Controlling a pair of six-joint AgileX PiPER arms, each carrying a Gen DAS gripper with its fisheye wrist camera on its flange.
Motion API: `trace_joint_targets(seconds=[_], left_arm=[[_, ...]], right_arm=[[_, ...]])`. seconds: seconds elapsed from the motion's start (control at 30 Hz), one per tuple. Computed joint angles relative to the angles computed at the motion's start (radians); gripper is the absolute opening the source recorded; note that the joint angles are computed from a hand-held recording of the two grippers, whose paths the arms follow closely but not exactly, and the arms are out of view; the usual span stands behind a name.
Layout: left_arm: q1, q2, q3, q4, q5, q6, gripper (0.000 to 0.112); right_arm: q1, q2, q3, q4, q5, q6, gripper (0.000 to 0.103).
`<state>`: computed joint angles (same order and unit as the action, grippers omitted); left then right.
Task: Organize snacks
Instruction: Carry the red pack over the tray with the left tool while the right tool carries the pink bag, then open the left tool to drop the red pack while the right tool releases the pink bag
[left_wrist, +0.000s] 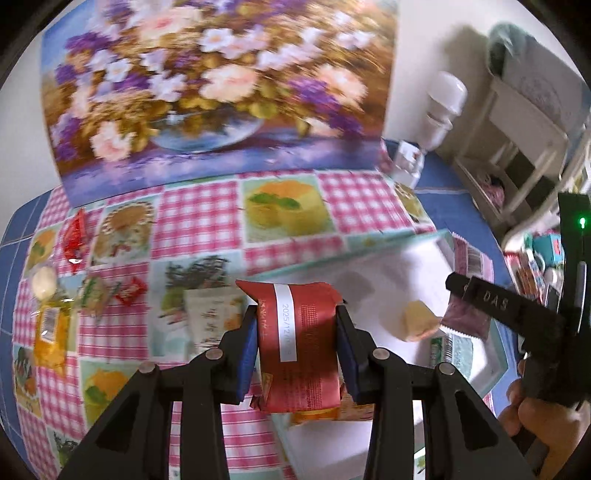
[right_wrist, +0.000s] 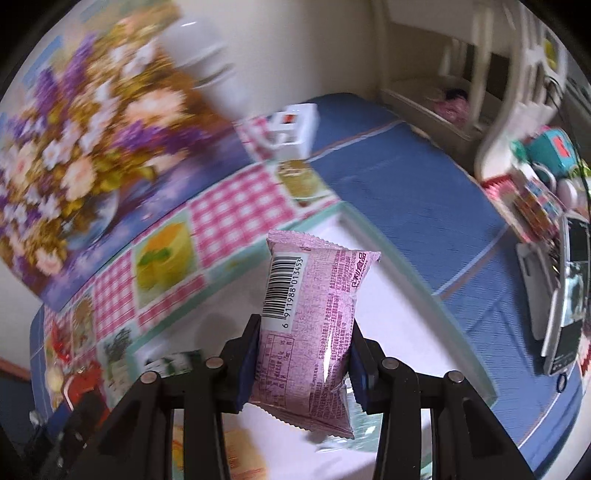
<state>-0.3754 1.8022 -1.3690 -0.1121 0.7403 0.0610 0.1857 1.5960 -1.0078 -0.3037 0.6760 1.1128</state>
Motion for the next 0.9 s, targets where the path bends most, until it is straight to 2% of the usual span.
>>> trace_joint_targets(seconds=[0.33, 0.67, 0.7, 0.8, 0.9], left_arm=[[-0.084, 0.073, -0.030, 0.004, 0.004, -0.023, 0.041], [-0.083, 0.121, -0.048, -0.053, 0.019, 0.003, 0.041], [-0.080, 0.119, -0.045, -0.063, 0.016, 0.008, 0.043], [-0.077, 0.110, -0.039, -0.057, 0.006, -0.001, 0.060], [-0.061, 0.106, -0.038, -0.075, 0.008, 0.003, 0.063]], right_arm=[[-0.091, -0.002, 0.075, 0.022, -0.048, -0.029, 0.045], [-0.112, 0.043, 0.074, 0.068, -0.077, -0.077, 0.045], [-0.111, 0.044, 0.072, 0.067, -0.076, -0.077, 0.045], [-0.107, 0.044, 0.066, 0.062, -0.071, -0.076, 0.046], [-0.104, 0.050, 0.062, 0.069, -0.069, -0.082, 0.046]])
